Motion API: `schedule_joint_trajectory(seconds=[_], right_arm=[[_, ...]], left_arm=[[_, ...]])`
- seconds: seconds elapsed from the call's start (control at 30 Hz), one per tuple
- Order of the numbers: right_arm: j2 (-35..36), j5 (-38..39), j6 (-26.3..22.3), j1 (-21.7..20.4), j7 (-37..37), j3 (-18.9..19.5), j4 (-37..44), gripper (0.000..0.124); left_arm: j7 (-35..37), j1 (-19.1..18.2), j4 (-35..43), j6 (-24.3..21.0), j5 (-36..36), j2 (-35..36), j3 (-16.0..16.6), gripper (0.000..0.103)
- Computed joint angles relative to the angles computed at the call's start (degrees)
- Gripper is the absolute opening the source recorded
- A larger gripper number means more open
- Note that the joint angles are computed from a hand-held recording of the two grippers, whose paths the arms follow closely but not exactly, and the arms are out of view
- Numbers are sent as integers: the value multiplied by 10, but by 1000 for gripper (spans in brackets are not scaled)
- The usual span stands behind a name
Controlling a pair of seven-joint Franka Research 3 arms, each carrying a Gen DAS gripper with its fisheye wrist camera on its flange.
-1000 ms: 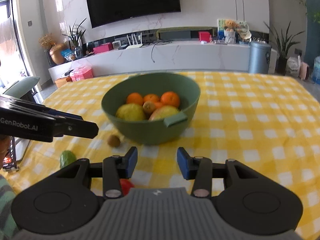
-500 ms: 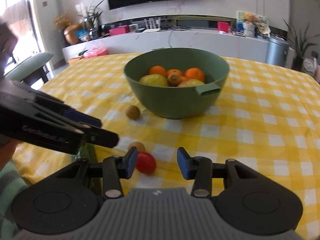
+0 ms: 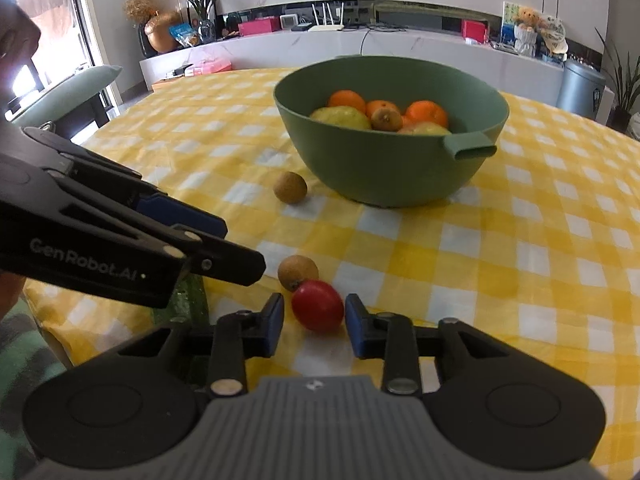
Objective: Organize fruits
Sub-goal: 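Grasp the red cherry tomato with the right tool while the left tool grasps a brown kiwi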
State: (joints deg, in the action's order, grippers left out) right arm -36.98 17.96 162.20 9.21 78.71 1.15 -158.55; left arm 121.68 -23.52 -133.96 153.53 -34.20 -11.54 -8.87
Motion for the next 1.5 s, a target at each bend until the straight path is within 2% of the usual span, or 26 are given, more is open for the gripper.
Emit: schedule_joint_trajectory(seconds=[0.17, 0.3, 0.5, 0.8, 0.93, 1.07, 1.23, 1.5], right_arm=[[-8, -2, -3, -7, 10, 4, -3, 25], [-20, -31, -13, -53, 62, 40, -7, 25], [-32, -60, -7, -94, 139, 55, -14, 25], [-26, -72, -5, -86, 168, 36, -13, 24], [-24, -77, -8, -87, 175, 37, -11, 24], [-19, -81, -11, -87, 178, 37, -8, 24], [-18, -86, -13, -88, 181, 37, -7, 24], [-18, -87, -6, -86, 181, 36, -10, 24]], left_arm=[[9, -3, 1, 1, -6, 2, -1, 50], [16, -4, 5, 7, -6, 11, -4, 50], [16, -2, 12, 24, 33, 30, -21, 50], [-20, 2, 18, 43, 92, 51, -39, 45], [-42, 4, 13, 56, 128, 54, -45, 35], [-33, -2, 11, 60, 120, 55, -41, 29], [-38, -3, 6, 69, 128, 51, -42, 28], [-23, -15, 2, 80, 68, 38, -25, 28]])
